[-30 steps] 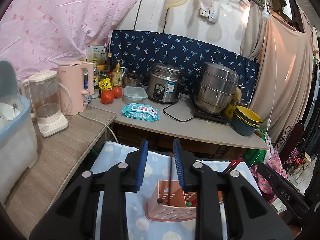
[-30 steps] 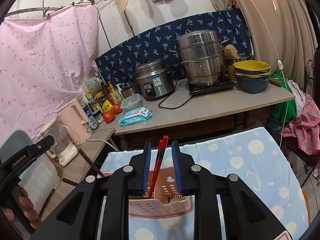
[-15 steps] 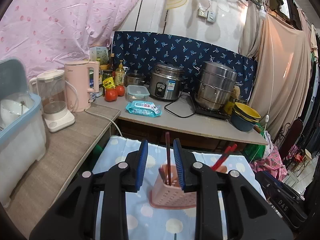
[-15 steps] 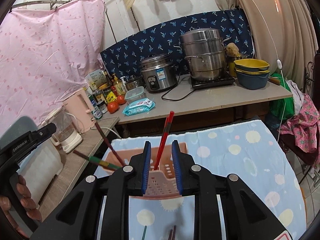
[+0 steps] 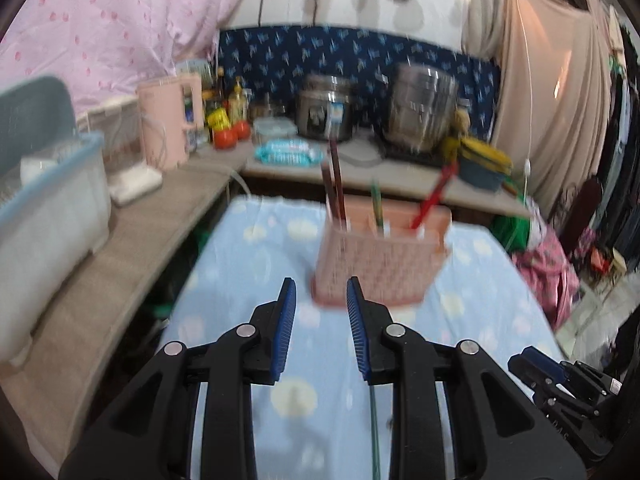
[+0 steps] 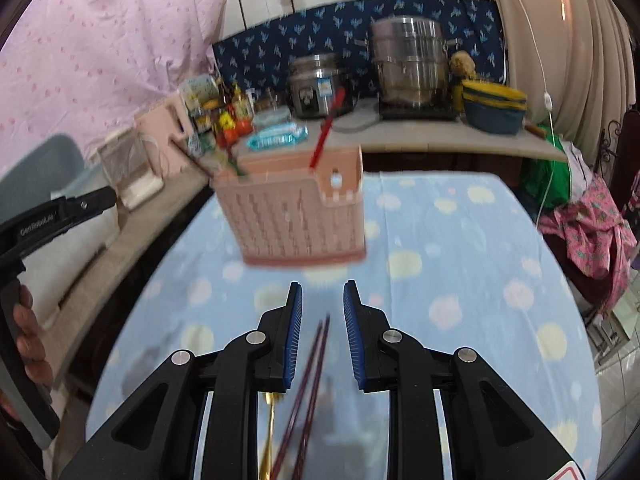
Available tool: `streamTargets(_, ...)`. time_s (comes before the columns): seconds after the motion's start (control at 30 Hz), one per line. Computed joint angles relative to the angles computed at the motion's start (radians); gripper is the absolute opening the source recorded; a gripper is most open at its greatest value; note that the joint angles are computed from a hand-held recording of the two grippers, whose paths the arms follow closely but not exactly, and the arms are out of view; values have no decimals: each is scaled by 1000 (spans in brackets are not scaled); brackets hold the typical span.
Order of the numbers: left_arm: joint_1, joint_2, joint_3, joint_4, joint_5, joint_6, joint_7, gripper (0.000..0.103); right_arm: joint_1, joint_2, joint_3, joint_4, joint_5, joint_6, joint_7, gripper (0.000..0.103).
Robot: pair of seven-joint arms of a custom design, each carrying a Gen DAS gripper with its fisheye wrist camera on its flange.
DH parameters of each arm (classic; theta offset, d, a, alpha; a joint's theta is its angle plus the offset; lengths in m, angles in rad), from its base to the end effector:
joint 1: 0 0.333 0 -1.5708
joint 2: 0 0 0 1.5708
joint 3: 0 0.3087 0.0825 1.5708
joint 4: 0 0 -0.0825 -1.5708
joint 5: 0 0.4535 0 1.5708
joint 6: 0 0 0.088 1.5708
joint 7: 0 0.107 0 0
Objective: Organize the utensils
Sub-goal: 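Move both open tools back down toward the remaining utensils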
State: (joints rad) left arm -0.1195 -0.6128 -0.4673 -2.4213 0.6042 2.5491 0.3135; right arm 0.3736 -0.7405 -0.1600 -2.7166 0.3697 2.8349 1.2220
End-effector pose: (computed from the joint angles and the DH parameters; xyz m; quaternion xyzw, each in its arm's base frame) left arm 0.4033 -0.3015 0.5491 -0.7008 0.5431 -0.3299 0.3241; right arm 0.4352 0.0753 0.5012 -0.7119 0.5525 -0.1795 0.3946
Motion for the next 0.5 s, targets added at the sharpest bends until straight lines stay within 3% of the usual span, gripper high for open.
streamTargets(0.2,-109,-11,14,-99,-116,-17,10,25,-73,-150,61,-166,-66,-91,41,22)
streamTargets(0.5,-211,-12,15,-189,-241,-23,-12,25,-95,-296,57,-296,-95,-212,108,22)
